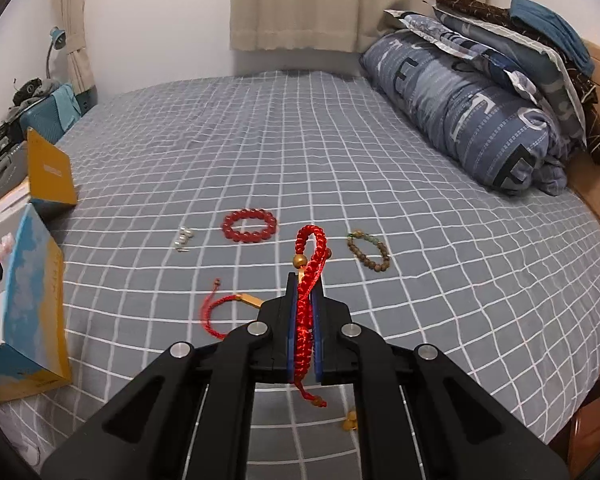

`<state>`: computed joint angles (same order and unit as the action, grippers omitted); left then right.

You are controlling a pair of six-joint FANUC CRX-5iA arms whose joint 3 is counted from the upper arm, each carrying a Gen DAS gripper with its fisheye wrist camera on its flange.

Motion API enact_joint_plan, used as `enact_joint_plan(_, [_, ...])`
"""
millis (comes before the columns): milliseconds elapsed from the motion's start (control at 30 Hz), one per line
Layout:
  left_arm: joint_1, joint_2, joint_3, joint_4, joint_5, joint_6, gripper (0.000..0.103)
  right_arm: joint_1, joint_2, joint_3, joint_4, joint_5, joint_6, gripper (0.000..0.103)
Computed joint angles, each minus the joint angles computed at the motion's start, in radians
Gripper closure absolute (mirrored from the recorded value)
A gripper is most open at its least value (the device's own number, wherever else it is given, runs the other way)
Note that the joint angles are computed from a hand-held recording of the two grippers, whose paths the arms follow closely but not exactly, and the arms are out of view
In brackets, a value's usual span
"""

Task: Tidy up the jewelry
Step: 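Carry the pink bracelet with the left tool while the right tool carries the red cord bracelet into the box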

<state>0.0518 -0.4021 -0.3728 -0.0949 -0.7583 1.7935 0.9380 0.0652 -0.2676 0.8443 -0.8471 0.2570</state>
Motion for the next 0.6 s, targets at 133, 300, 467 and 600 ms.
enact_joint_plan(133, [0.031,-0.039,-0.016,0.007,-0.012,-0.009,0.085,0.02,0.008,0.022,0.003,-0.009,0.007,0.098])
enact_joint_plan(300, [0.078,-0.085,-0.032,0.01,-0.039,-0.023,0.085,0.047,0.025,0.057,-0.003,-0.009,0.028,0.098])
enact_joint_plan(467, [0.133,-0.13,-0.049,0.022,-0.064,-0.044,0.085,0.084,0.051,0.098,0.01,-0.022,0.039,0.098])
enact_joint_plan(600, [0.185,-0.17,-0.071,0.048,-0.076,-0.081,0.085,0.111,0.071,0.128,0.024,-0.028,0.046,0.098])
